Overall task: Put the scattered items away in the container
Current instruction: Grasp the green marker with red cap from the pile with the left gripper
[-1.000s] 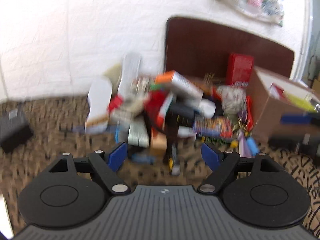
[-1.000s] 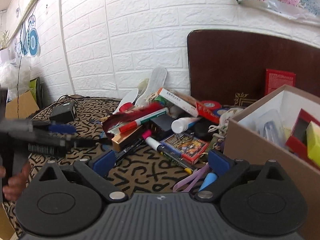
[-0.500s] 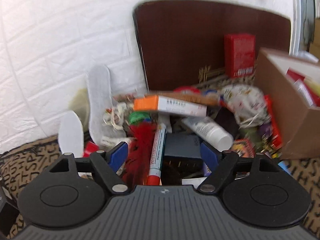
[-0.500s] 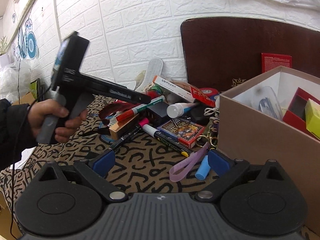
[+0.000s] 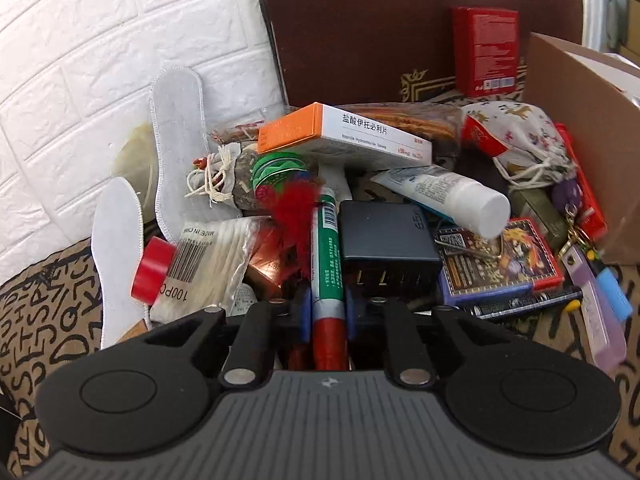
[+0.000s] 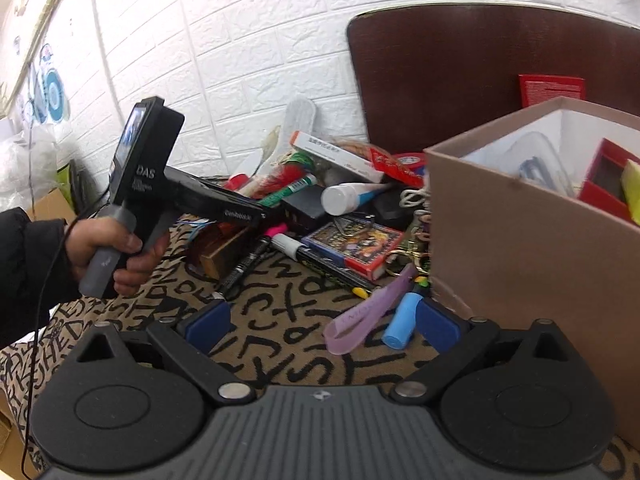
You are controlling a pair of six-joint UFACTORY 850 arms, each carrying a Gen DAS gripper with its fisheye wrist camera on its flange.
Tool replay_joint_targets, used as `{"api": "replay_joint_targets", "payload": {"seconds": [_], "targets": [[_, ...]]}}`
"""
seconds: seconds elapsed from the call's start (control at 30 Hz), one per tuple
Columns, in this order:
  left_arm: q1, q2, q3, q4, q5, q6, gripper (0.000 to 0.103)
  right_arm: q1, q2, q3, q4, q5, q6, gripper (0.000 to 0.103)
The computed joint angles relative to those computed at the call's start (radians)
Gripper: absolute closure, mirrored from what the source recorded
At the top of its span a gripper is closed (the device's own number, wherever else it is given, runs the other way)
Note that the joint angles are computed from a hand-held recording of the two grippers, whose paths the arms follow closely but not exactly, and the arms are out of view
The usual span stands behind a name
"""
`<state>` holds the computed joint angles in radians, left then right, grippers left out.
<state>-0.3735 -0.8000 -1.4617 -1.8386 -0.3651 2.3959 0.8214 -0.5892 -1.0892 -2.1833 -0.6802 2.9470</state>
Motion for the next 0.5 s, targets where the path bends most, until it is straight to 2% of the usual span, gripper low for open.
{"api": "replay_joint_targets", "payload": {"seconds": [0.2, 0.33, 0.5], "targets": [[0.042, 0.029, 0.054, 0.019, -0.126, -0.044, 0.086, -0.019, -0.019, -0.039, -0.056, 0.016, 0.006, 0.002], [0.054, 0.039, 0.094, -0.031, -0.15, 0.009, 0.086, -0.038, -0.041, -0.09, -0.126, 0.022, 0.066, 0.002], [0.065, 0.045, 0.131, -0.12, -0.203, 0.075, 0.086, -0.063, -0.114, -0.22, -0.141, 0.036, 0.127, 0.001]]}}
